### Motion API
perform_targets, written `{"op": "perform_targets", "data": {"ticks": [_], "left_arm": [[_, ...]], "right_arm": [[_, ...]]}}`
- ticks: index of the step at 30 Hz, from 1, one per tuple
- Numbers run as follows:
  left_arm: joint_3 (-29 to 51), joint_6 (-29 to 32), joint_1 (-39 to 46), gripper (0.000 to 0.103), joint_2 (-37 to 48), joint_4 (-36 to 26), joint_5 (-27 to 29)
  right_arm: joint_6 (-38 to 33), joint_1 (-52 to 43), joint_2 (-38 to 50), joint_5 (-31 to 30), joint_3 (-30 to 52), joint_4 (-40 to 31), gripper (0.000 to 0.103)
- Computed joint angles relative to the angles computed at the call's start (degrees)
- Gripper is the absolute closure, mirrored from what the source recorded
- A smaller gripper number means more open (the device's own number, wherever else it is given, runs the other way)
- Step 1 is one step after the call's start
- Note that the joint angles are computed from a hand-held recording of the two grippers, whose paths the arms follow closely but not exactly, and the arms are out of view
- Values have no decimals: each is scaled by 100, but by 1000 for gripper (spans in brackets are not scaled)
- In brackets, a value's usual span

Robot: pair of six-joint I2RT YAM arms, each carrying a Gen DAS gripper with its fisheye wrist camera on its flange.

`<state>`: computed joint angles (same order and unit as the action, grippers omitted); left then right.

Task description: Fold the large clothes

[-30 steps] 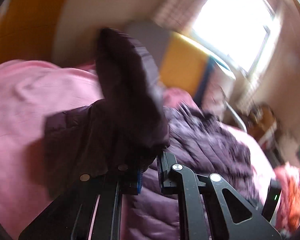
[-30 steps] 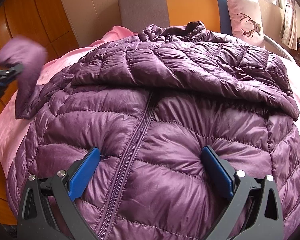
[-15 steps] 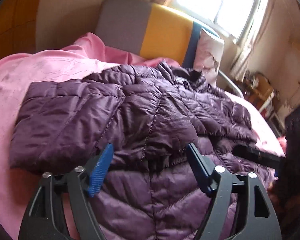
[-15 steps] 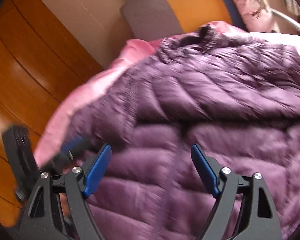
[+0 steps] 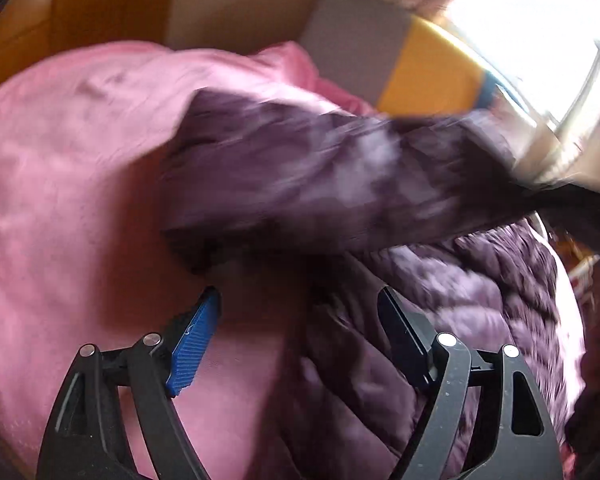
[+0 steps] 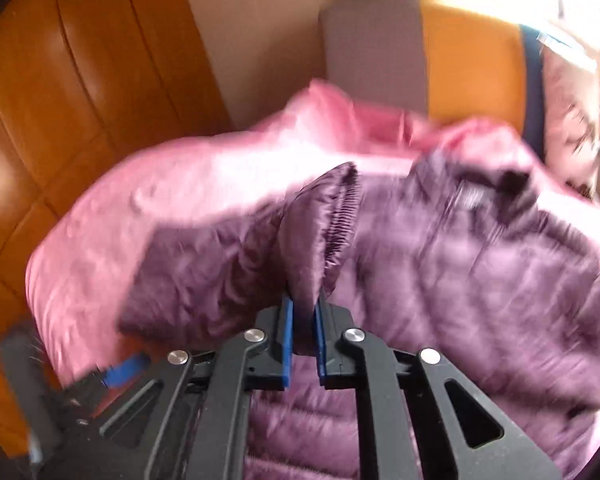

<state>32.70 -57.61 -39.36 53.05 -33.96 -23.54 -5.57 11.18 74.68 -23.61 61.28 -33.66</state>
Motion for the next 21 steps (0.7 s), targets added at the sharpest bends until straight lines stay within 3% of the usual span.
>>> {"op": "perform_targets", "data": {"ticks": [5,13,18,21], "left_arm": [[293,381,655,21,372,115,326],[1079,830,1082,21,1547,265,340],[1702,1135,935,21,2386,213,-90],[1957,1241,1004,33,2855,70,-55]], "right_arm": [[291,-719,184,-562,1029,-202,96],[389,-2132,541,-1357,1597,-212,97],[149,-3015,983,-1629,1635,-325,97],[-104,-3458,1199,-1553,1481,-359,97]]}}
